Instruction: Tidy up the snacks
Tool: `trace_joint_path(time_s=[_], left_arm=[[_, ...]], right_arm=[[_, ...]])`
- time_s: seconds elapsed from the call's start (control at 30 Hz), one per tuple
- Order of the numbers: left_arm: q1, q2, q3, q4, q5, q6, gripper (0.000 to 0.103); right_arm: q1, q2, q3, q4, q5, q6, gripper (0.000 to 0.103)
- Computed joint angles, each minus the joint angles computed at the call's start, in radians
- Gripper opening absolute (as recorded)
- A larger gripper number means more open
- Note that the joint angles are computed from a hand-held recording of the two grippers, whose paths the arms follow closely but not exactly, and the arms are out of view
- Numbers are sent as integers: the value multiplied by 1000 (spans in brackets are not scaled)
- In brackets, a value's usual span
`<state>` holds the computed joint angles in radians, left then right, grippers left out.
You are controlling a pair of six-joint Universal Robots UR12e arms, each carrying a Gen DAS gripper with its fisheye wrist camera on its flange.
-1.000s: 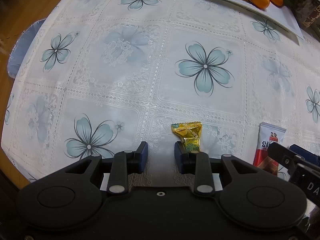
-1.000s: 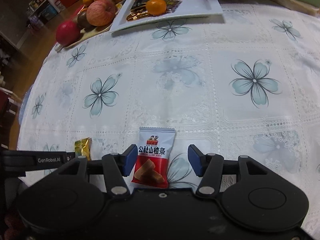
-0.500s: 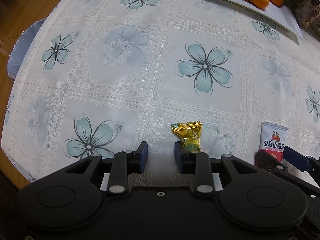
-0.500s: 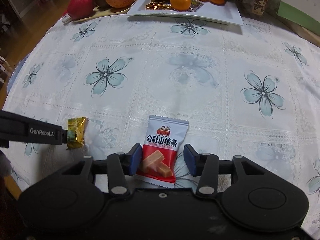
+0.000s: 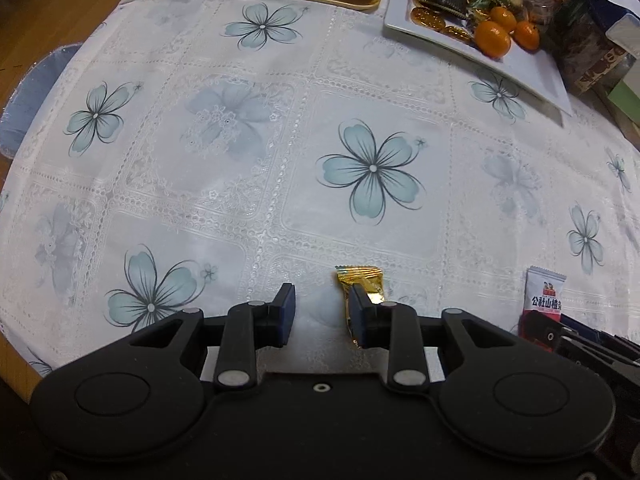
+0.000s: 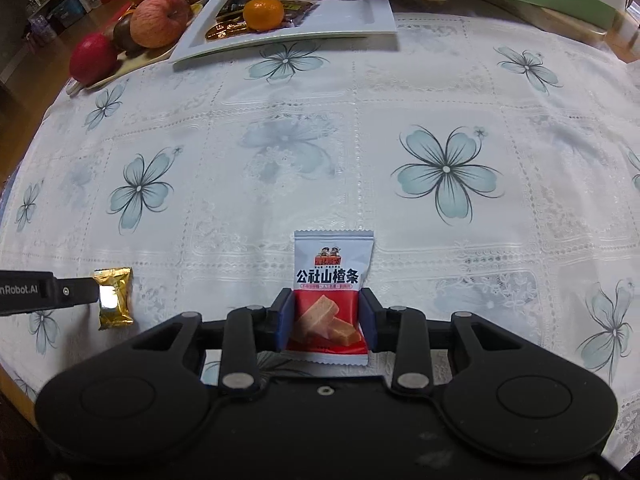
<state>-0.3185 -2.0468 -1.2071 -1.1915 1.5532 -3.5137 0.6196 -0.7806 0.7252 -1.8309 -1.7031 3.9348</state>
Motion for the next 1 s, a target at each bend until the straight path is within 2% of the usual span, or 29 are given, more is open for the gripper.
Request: trace_joint_path(time_s=[0.17, 0.37, 0.5, 1.0], left_arm=[[-1, -5, 3, 4, -10, -9, 39], [6, 13, -28, 84, -12, -65, 39], [5, 16, -35, 108, -7, -57, 39], [-13, -4, -9, 49, -8, -5, 39]], right_arm=[[1, 1, -4, 8, -2, -4, 38], [1, 4, -9, 11, 3, -1, 39], [2, 7, -15, 16, -1, -4, 40], [7, 12, -24, 24, -14, -18, 42]])
